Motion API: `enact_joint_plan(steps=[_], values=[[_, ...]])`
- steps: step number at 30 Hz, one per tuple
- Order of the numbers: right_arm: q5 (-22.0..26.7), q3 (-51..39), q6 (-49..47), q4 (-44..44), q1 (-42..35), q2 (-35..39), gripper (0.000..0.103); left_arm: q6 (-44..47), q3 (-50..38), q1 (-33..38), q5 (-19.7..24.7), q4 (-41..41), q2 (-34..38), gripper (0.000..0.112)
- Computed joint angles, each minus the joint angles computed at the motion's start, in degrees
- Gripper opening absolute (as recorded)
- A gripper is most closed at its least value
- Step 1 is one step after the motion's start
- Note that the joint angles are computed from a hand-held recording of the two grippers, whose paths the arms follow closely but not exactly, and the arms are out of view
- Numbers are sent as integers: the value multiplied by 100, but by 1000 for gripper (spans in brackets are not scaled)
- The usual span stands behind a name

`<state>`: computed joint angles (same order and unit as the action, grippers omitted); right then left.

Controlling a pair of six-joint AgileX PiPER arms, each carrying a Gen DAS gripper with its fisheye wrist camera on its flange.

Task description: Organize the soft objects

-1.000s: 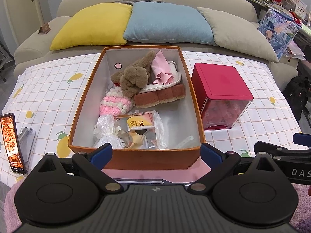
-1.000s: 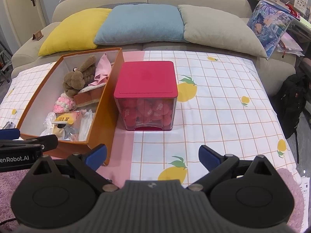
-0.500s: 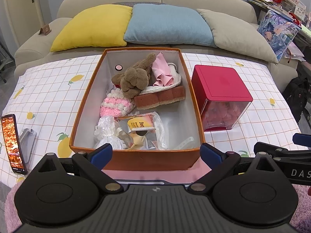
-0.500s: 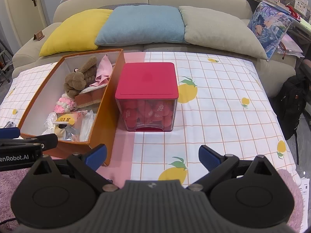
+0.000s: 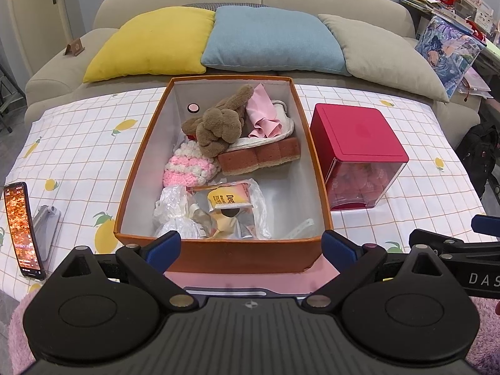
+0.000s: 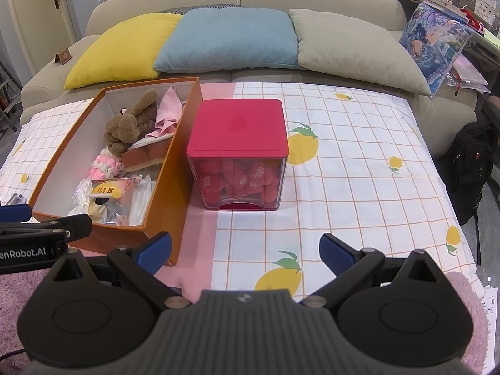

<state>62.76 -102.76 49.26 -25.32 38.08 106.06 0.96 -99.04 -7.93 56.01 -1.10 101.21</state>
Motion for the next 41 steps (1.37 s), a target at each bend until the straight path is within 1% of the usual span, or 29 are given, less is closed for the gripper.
enact_joint_plan(steps=[41], values=[[-15, 55, 9, 66, 15, -14, 99, 61, 57, 1, -60, 64, 2, 103]])
